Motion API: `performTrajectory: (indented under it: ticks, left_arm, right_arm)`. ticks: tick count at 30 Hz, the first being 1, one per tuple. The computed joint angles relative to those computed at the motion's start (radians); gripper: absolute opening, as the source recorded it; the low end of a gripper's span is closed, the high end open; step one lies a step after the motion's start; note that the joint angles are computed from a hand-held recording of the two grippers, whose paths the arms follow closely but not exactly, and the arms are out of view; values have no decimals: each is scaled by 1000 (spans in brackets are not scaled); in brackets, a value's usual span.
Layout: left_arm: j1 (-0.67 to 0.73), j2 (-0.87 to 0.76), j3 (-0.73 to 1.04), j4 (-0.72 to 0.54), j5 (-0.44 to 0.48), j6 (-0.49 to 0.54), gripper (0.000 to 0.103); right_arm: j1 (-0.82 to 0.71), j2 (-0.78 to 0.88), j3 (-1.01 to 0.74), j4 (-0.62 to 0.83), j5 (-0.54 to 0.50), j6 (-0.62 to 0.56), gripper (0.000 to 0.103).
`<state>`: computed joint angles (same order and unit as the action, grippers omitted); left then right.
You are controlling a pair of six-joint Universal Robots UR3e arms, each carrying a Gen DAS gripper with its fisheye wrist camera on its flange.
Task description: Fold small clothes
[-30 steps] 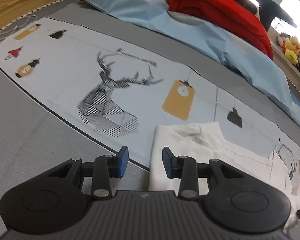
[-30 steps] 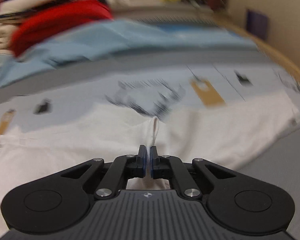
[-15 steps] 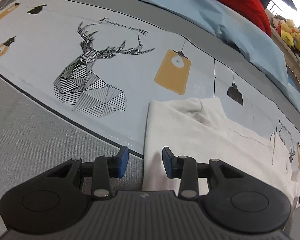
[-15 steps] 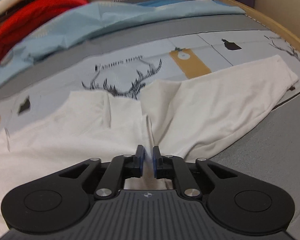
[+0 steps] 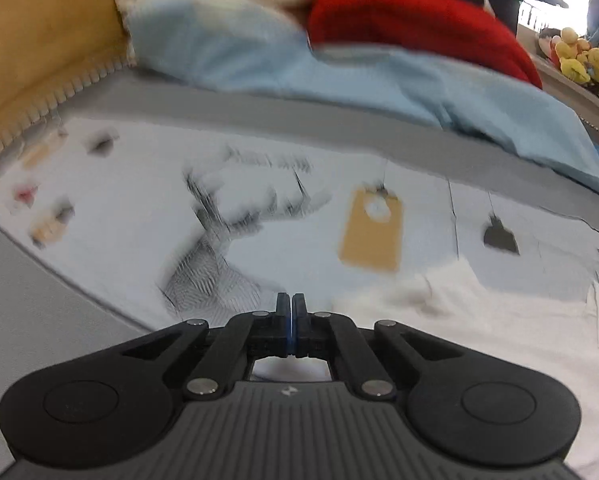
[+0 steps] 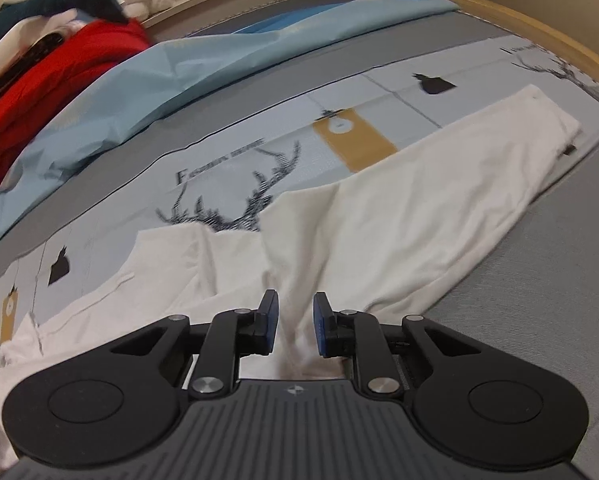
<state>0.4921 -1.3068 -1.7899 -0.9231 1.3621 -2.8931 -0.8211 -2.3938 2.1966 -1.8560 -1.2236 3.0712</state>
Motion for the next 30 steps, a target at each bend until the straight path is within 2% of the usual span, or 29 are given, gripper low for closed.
performTrajectory:
  ticks: [1, 2, 3, 4, 5, 7, 9, 12, 14, 15, 16, 19, 22, 25, 27, 28, 30]
  left_arm:
    - [36, -10, 47, -119, -80, 36, 0]
    - [43, -30, 87, -222, -110, 56, 3]
    - [10, -36, 99, -242, -56, 35, 4]
    - [-30, -27, 81, -211, 3, 25, 4]
    - [-47, -17, 68, -190, 21, 33, 12]
    - [-21, -20, 78, -229, -10, -5, 30]
    - [10, -44, 96, -305, -60, -48, 31]
    - [16, -97, 110, -393, -66, -23, 33]
    - [4, -95, 78, -353, -52, 5, 28]
    - [8, -78, 54, -337, -69, 38, 1]
    - [11, -67, 49, -337, -91, 64, 3]
    - [-31, -32, 17, -211, -20, 45, 3]
    - [-52, -43, 20, -199, 14, 4, 3]
    - [-129, -79, 73, -240, 140, -47, 7]
    - [-201, -30, 58, -167, 208, -67, 11]
    - [-212, -1, 56, -163, 168, -52, 18]
    - [-195, 47, 55, -220, 23, -2, 27]
  right_arm:
    - [-19, -7, -1, 11, 2, -2, 20]
    - [-36, -14, 1, 22, 5, -8, 20]
    - [-53, -21, 1, 36, 9, -16, 20]
    - [-68, -26, 2, 50, 14, -26, 20]
    - [-79, -30, 4, 61, 18, -32, 20]
    - [-94, -29, 3, 85, 29, -40, 20]
    - [-108, -28, 1, 121, 56, -55, 20]
    - [-95, -17, 4, 128, 53, -45, 20]
    - [-73, -2, 8, 99, 27, -18, 20]
    - [-74, -1, 10, 96, 23, -13, 20]
    - [-78, -3, 11, 96, 25, -10, 20]
    - [-87, -14, 13, 99, 31, -8, 20]
    - [-100, -20, 15, 98, 32, -9, 20]
    - [-143, -43, 19, 110, 41, -23, 20]
    - [-193, -66, 23, 129, 53, -45, 20]
    - [-227, -82, 24, 146, 66, -60, 20]
    - [-312, -121, 29, 182, 96, -102, 20]
